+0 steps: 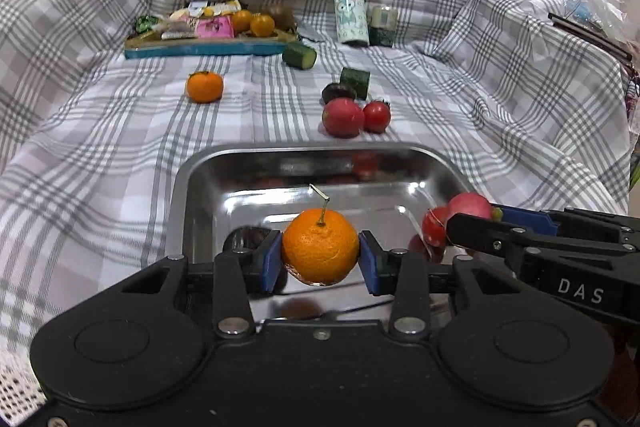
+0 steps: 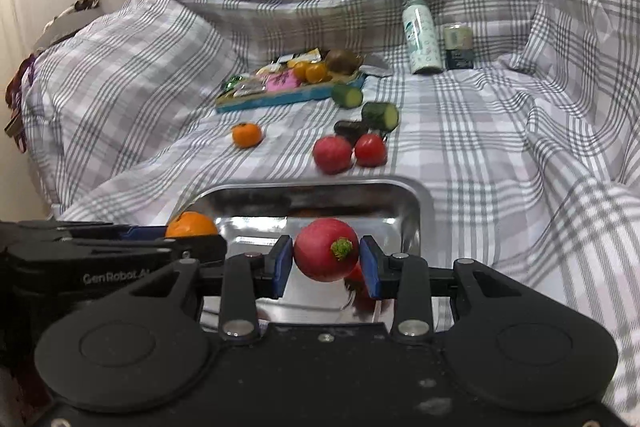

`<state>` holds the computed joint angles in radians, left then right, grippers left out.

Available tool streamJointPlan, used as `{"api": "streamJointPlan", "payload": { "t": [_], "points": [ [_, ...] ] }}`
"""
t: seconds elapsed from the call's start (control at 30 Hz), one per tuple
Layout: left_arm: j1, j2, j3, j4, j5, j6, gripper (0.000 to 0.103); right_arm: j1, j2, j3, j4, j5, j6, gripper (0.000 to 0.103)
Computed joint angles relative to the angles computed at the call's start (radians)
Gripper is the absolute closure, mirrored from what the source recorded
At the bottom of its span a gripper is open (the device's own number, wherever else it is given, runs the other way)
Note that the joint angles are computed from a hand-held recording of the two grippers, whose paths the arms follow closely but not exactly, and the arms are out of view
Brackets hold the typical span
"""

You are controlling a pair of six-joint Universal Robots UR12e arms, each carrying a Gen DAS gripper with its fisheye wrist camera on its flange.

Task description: Organize fruits

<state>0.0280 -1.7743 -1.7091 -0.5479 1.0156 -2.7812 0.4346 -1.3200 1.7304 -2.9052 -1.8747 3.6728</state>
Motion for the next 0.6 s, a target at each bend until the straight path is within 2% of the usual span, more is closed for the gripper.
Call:
{"api": "streamJointPlan", "payload": {
  "t": [0.3, 0.6],
  "points": [
    [-0.003, -0.002, 0.007, -0.046, 0.006, 0.017, 0.054, 0.001, 0.005, -0.005, 0.017, 0.005, -0.014, 0.064],
    [-0.008, 0.001, 0.001, -0.027, 0.021, 0.018, 0.054, -0.001, 0.005, -0.008, 0.026, 0.017, -0.016, 0.064]
  ]
}}
